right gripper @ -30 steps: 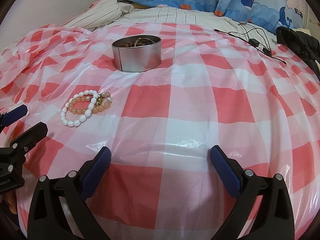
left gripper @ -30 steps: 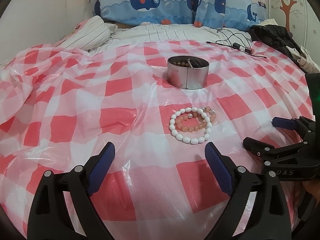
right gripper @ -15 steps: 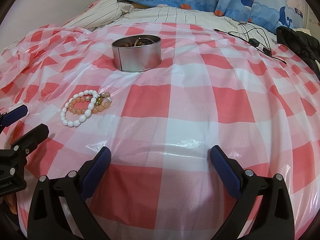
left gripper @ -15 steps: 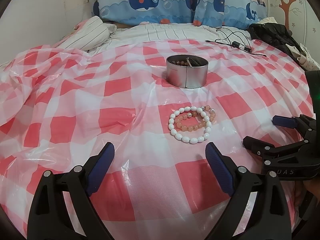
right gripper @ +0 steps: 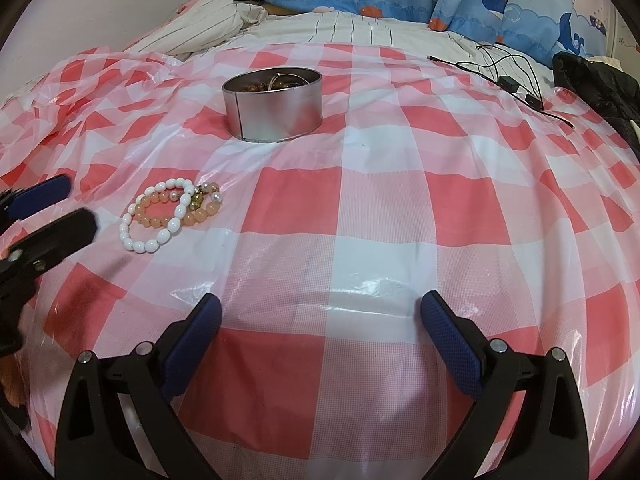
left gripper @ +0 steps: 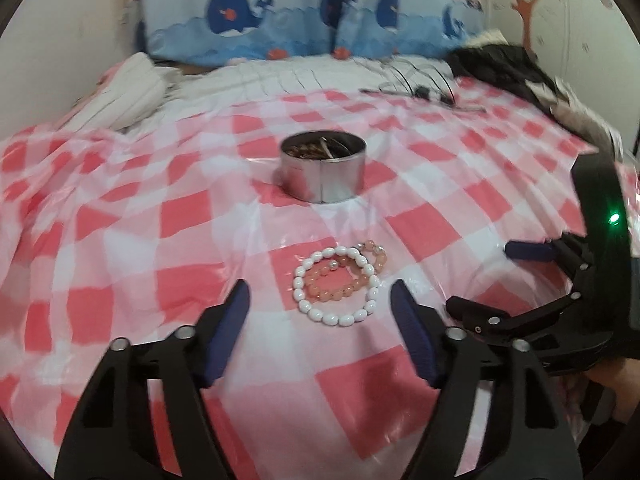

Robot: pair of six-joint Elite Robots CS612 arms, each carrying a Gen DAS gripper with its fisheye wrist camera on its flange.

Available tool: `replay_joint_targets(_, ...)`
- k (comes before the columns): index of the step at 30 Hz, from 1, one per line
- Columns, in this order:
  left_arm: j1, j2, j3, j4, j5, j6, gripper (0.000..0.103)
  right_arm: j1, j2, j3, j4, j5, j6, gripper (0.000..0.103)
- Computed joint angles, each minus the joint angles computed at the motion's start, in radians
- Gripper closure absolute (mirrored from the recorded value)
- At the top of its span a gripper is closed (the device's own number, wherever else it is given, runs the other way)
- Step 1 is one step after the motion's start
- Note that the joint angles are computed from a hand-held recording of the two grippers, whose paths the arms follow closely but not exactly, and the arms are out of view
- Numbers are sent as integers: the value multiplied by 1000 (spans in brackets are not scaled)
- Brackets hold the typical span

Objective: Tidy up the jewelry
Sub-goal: 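Move both open tools back over the pearl and pink bracelets, then grasp the white pearl bracelet with the left tool while the right tool grasps the pink beaded bracelet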

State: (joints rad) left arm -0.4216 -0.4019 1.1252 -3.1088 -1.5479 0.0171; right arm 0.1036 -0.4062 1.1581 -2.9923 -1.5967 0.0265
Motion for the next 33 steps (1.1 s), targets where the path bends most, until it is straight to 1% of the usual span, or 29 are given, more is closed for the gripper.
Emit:
replay_joint_targets(3,-2,16,-41,60,3,22,46,1,3,-3,4,-6,-1,7)
replay_joint_targets(6,1,23,-56,94,-6,2,46,2,4,-6,8,-9,-1,7)
replay_joint_targets(8,2,23,-62,130,11,-13,49,2,4,-7,10,-10,-1,7)
replay_joint_targets(10,5,24,-71,185,40,-34,56,2,4,-8,11,-10,-1,7)
replay_joint_targets(11,7,24,-71,194,44,-40,57,2,4,-8,11,-11,-1,7)
replay_joint_targets(15,-1,27,-79,210,92,-5,62,3,4,-10,14,-14,-2,7)
replay_joint_targets(16,-4,30,-83,211,97,19,67,3,5,-10,15,-15,-2,7)
replay_joint_targets(17,-9,33,-87,217,109,55,69,3,4,-9,15,-16,-3,7)
replay_joint_targets(18,-11,35,-92,223,116,72,75,3,4,-7,13,-16,-3,7)
replay_joint_targets(19,-12,36,-97,234,125,84,83,2,3,-6,13,-15,-3,7)
replay_joint_targets(20,-14,37,-99,239,142,87,87,2,3,-7,13,-15,-3,7)
replay_joint_targets(21,-15,37,-100,242,192,86,90,2,4,-7,14,-15,-3,7)
replay_joint_targets(22,-13,36,-101,247,201,75,93,2,3,-6,13,-14,-2,7)
replay_joint_targets(24,2,31,-103,270,169,32,96,4,3,-5,4,-24,-3,7)
replay_joint_targets(25,8,28,-102,275,140,16,96,8,2,0,-12,-39,-10,7)
replay_joint_targets(27,19,24,-98,279,89,-7,96,17,0,6,-61,-59,-50,8)
replay_joint_targets(28,23,22,-95,280,70,-16,96,21,-2,13,-104,-37,-95,8)
replay_joint_targets(30,29,19,-90,278,51,-27,96,23,-4,9,-129,27,-149,8)
replay_joint_targets(31,28,17,-87,274,64,-22,96,25,-1,-7,-116,62,-190,8)
replay_joint_targets(32,27,17,-84,271,77,-18,96,27,3,-23,-98,72,-218,8)
replay_joint_targets(33,29,15,-81,267,75,-19,96,30,11,-51,-62,89,-262,8)
